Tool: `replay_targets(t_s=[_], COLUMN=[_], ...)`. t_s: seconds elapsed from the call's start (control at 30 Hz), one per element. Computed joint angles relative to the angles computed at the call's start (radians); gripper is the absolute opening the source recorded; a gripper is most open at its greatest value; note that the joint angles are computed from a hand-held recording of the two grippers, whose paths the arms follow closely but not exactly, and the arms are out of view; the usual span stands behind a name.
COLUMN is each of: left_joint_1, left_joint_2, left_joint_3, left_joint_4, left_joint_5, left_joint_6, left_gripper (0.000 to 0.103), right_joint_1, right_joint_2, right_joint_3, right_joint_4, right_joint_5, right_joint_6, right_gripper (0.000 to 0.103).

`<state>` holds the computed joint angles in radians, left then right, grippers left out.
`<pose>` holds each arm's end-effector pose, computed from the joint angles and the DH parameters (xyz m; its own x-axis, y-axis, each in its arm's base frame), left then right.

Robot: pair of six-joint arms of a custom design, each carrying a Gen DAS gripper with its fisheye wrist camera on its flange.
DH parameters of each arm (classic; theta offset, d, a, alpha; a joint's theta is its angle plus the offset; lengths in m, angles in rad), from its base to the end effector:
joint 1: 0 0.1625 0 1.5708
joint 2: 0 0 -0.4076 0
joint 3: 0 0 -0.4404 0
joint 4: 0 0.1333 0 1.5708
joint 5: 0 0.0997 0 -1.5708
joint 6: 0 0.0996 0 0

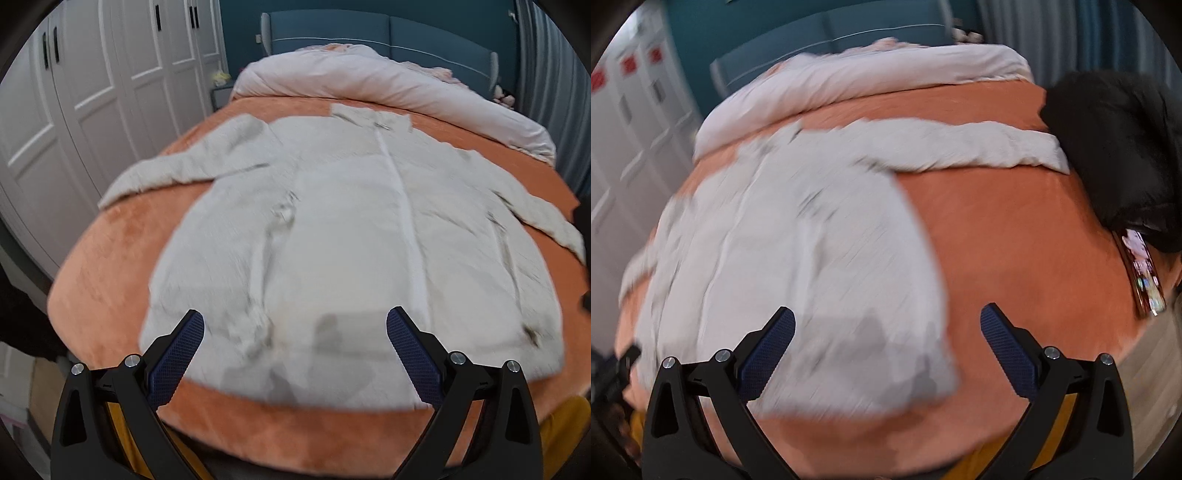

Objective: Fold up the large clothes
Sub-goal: 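Grasp the jacket's sleeve cuff with the right gripper and lift it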

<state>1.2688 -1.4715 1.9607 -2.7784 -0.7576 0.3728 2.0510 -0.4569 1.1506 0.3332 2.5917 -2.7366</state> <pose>0.0330 -0.5856 0.3752 -0.6619 0.0270 -0.7491 0.4993 0.7612 -0.4138 0.3413 -0.5506 -0.0354 -0.7691 0.4368 0.4666 -0.1004 0.6385 -0.7631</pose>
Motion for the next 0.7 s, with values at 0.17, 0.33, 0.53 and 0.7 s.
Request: replay_targets(t_s=[0.17, 0.33, 0.53, 0.7], left_joint_1=[-0.001, 0.005, 0.007, 0.014], left_joint_2=[0.108, 0.208, 0.322, 0.393], left_joint_3=[-0.114, -0.236, -0.356, -0.441], left_joint_4=[-0.020, 0.011, -0.013, 0.044], left_joint_5=[0.033, 0.015, 0.032, 0.033], left_joint_6=[-0.028, -0.067, -0.045, -0.048], left_gripper=[0.097, 0.097, 0.097, 0.097], right_joint_1=[-0.130, -0.247, -0.349, -0.405], right_joint_2=[-0.132, -0.199, -0.229, -0.233], right_joint_3=[0.079, 0.091, 0.062, 0.039], right_joint_4=[-0.094, -0.176, -0.203, -0.217], right_joint_5=[-0.045, -0.044, -0.091, -0.152], right_joint_6=[-0.038, -0.114, -0.113, -0.060], right_gripper=[0.098, 0.098, 0.098, 0.098])
